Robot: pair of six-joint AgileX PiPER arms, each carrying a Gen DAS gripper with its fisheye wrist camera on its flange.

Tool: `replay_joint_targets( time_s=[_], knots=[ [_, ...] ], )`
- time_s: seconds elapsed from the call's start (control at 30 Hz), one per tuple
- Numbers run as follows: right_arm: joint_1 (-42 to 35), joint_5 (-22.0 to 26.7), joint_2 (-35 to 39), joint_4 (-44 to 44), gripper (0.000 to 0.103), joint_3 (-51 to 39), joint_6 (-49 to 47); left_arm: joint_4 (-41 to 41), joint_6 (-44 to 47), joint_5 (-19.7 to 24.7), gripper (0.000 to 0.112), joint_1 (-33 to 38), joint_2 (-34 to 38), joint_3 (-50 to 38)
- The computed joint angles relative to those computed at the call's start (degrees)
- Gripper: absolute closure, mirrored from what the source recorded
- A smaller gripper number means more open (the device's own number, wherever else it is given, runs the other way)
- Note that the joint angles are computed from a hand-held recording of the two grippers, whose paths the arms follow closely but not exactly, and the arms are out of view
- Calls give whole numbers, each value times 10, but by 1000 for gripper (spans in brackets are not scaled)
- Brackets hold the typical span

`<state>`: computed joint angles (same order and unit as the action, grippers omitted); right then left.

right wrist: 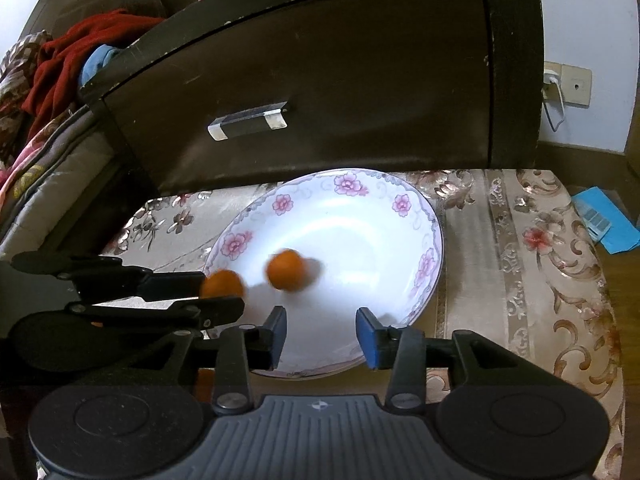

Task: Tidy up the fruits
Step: 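Carry both oranges into the white bowl and open both grippers, then lift both open grippers away from the bowl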

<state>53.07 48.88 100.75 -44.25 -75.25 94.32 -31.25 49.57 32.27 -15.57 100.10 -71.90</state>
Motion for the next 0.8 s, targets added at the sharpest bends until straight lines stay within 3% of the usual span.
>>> replay_joint_targets(
  time_s=[0.5,0.8],
  knots=[
    [37,50,7,-17,62,-42,10,-5,32,-7,72,18,-54,35],
    [69,82,26,-15,61,-91,2,-28,71,10,71,56,-89,57]
  ],
)
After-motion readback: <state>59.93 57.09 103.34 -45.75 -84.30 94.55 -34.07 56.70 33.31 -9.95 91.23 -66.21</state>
